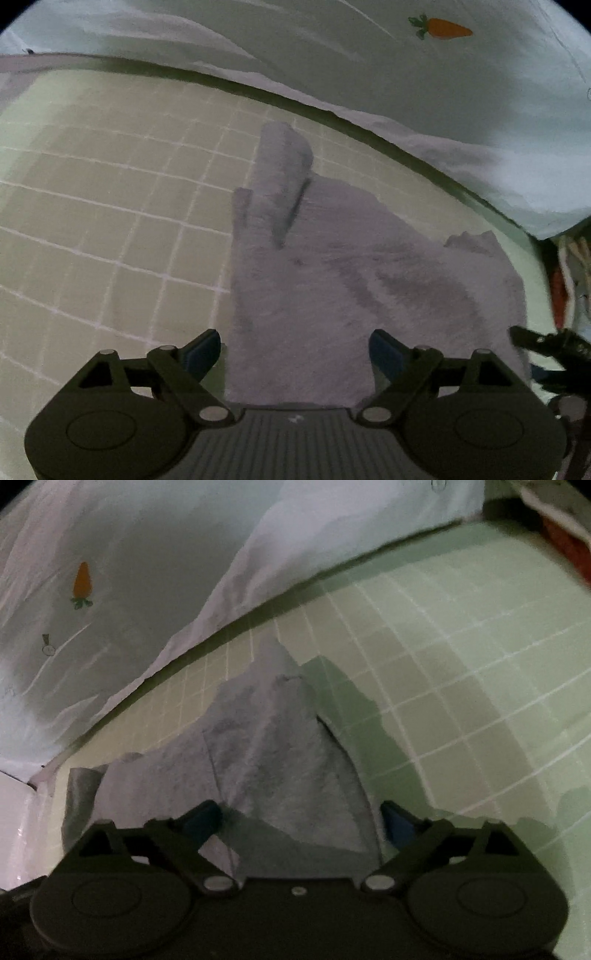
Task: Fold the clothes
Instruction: 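Grasp the folded hoodie bundle with both grippers and lift it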
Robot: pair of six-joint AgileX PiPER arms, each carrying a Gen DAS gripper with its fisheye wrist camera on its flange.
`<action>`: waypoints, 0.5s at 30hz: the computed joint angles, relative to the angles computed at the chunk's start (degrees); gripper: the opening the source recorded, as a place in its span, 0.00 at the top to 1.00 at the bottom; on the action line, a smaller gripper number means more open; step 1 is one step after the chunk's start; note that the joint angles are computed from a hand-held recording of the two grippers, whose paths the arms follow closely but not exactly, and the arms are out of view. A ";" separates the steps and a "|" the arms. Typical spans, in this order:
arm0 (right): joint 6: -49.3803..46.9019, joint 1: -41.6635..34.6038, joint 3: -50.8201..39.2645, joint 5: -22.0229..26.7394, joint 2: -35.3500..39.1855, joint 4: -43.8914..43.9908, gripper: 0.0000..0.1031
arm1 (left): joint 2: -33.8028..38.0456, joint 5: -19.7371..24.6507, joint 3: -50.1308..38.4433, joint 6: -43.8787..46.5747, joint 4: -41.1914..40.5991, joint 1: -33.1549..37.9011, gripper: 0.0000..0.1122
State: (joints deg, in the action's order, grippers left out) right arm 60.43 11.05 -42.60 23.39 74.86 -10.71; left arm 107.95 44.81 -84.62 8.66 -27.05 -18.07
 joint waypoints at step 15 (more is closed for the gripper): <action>-40.08 -0.89 0.32 -10.04 5.89 40.62 0.00 | 1.81 -2.08 1.97 4.78 -12.12 -0.41 0.17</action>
State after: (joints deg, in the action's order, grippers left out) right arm 20.35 10.15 -42.29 13.35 80.75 29.91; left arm 109.76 42.73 -82.65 13.44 -39.17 -18.48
